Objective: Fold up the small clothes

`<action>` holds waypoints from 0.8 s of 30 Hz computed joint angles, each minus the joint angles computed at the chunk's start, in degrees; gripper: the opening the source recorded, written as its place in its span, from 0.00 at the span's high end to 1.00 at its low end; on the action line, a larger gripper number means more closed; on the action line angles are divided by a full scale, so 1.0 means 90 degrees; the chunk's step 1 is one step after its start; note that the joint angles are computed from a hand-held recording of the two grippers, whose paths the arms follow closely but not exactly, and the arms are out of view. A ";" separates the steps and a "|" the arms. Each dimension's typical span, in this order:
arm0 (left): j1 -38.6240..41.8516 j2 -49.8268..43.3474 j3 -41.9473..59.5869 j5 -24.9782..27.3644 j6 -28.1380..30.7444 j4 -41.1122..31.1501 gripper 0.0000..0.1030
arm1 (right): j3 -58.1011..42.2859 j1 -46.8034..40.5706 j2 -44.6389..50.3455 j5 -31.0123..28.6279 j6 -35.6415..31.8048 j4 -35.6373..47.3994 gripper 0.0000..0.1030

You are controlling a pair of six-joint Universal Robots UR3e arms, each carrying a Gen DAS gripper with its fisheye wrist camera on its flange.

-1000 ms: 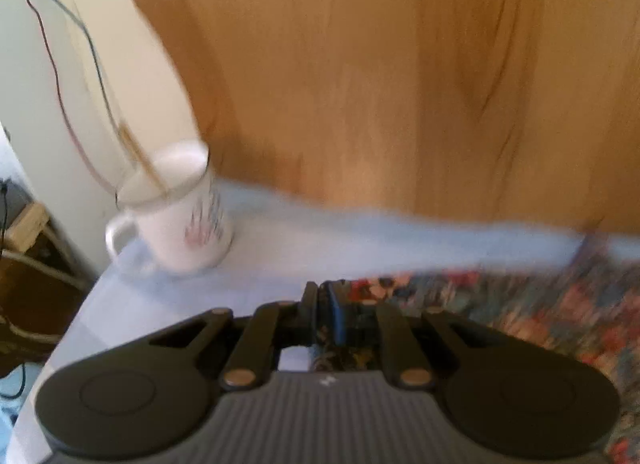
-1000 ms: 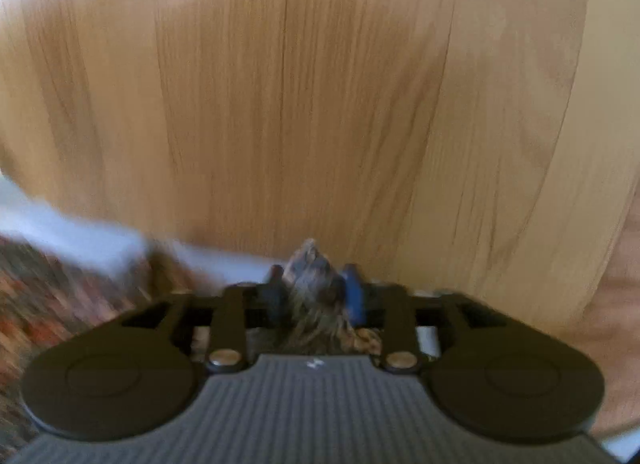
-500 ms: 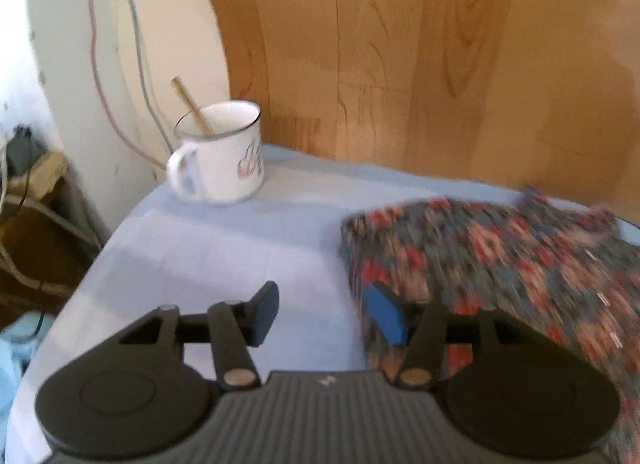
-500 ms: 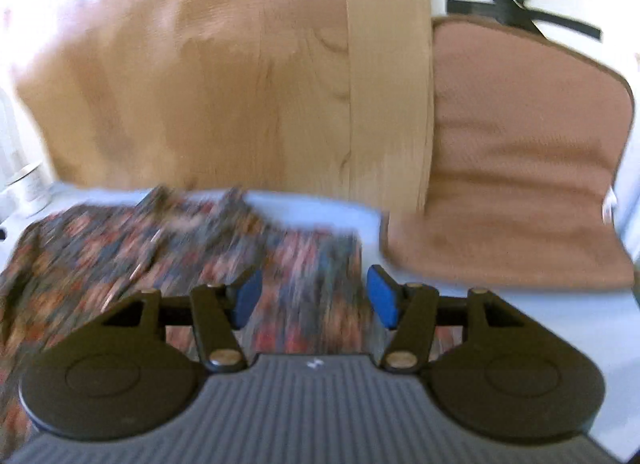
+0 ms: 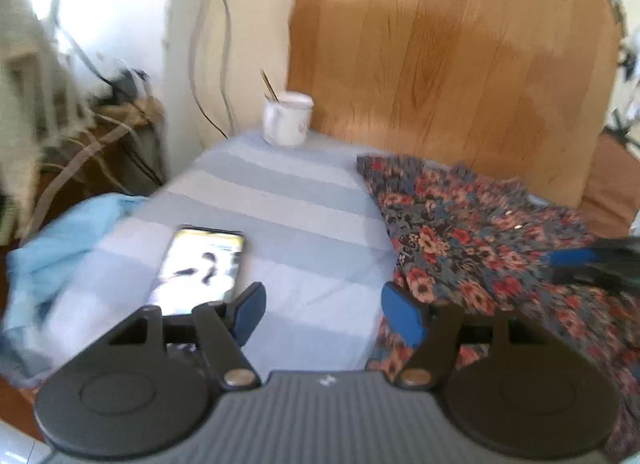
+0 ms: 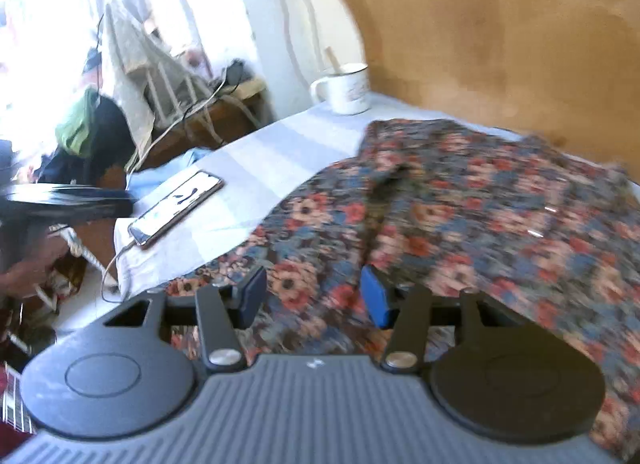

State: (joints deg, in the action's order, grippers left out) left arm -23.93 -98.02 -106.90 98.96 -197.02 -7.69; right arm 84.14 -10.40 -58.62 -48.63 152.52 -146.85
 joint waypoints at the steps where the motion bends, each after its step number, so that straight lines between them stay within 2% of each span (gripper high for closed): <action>1: 0.0021 0.0539 -0.0552 0.0072 0.0040 0.0209 0.34 | -0.0398 0.0140 0.0278 -0.0114 0.0063 0.0072 0.47; 2: -0.0002 0.1082 -0.1024 0.0196 0.0035 0.0361 0.32 | -0.0663 0.0276 0.0472 -0.0311 0.0151 0.0021 0.45; 3: -0.0074 0.1541 -0.1368 0.0363 -0.0019 0.0437 0.24 | -0.0843 0.0394 0.0686 -0.0518 0.0188 -0.0207 0.45; 4: -0.0160 0.1957 -0.1675 0.0549 -0.0083 0.0528 0.21 | -0.1142 0.0590 0.0985 -0.0905 0.0348 -0.0451 0.45; 5: -0.0170 0.2245 -0.1866 0.0588 -0.0093 0.0571 0.21 | -0.1176 0.0550 0.1018 -0.0887 0.0083 -0.0421 0.44; 7: -0.0289 0.2498 -0.2100 0.0622 -0.0156 0.0706 0.20 | -0.2010 0.0685 0.1607 -0.1056 0.0432 -0.0010 0.45; 8: -0.0330 0.2452 -0.2176 0.0559 -0.0142 0.0865 0.18 | -0.2288 0.0667 0.1743 -0.0904 0.0483 0.0395 0.49; 9: -0.0331 0.2324 -0.2247 0.0434 -0.0104 0.1044 0.17 | -0.2607 0.0650 0.1884 -0.0773 0.0420 0.0858 0.58; 10: -0.0329 0.2124 -0.2246 0.0296 -0.0081 0.1150 0.17 | -0.2814 0.0682 0.1975 -0.0773 0.0423 0.1112 0.83; 11: -0.0329 0.1831 -0.2141 0.0157 -0.0080 0.1160 0.17 | -0.2768 0.0720 0.1875 -0.0906 0.0520 0.1173 0.92; 15: -0.0167 0.0695 -0.1662 -0.0544 -0.0111 0.1266 0.17 | -0.2038 0.0400 0.0855 -0.0567 0.0154 0.1095 0.93; 18: 0.0000 -0.0052 -0.1207 -0.1032 -0.0206 0.1390 0.17 | -0.2093 0.0006 0.0155 -0.0574 -0.0310 0.1273 0.93; 21: 0.0024 -0.0580 -0.0675 -0.1250 -0.0328 0.1286 0.17 | -0.2876 -0.0391 0.0030 -0.1002 -0.0910 0.1729 0.93; 24: 0.0031 -0.1046 -0.0100 -0.1331 -0.0379 0.0974 0.17 | -0.4091 -0.0644 0.0456 -0.1651 -0.1567 0.2431 0.93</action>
State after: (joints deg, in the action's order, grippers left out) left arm -23.65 -107.43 -107.80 86.98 -200.43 1.07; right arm 47.33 -16.20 -54.52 -63.49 138.42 -124.97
